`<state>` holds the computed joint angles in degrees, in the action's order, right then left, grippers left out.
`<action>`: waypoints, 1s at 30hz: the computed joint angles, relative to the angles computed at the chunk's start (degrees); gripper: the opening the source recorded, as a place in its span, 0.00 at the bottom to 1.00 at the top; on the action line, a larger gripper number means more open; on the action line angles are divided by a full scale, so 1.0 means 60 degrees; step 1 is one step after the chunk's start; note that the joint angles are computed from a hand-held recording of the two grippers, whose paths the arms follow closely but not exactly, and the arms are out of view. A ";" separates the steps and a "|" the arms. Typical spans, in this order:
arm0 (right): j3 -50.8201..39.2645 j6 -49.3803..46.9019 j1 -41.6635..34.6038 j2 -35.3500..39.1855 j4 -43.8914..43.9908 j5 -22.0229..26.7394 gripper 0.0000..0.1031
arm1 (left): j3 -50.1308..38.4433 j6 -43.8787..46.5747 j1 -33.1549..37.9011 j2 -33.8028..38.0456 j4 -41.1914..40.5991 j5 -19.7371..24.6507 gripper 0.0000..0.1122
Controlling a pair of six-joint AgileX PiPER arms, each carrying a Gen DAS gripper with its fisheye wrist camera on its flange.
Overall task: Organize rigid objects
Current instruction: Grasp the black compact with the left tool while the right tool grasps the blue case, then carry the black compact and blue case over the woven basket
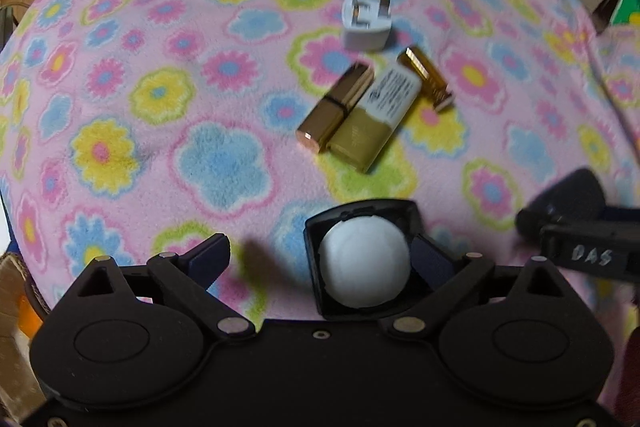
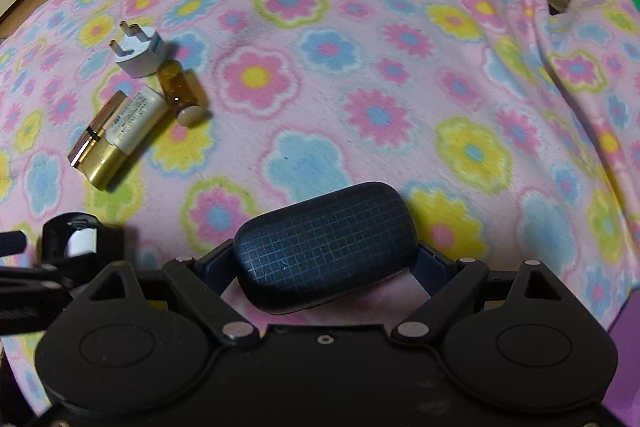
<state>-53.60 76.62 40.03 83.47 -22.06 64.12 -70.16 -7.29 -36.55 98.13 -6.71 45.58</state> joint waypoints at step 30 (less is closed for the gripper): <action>0.0087 0.0451 0.0401 -0.0103 0.0062 0.0154 0.88 | -0.0567 -0.1264 -0.0734 0.0898 0.0599 0.0516 0.73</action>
<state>-53.08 79.33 42.44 82.85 -21.69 65.05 -73.56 -14.87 -40.95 103.52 -3.12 48.68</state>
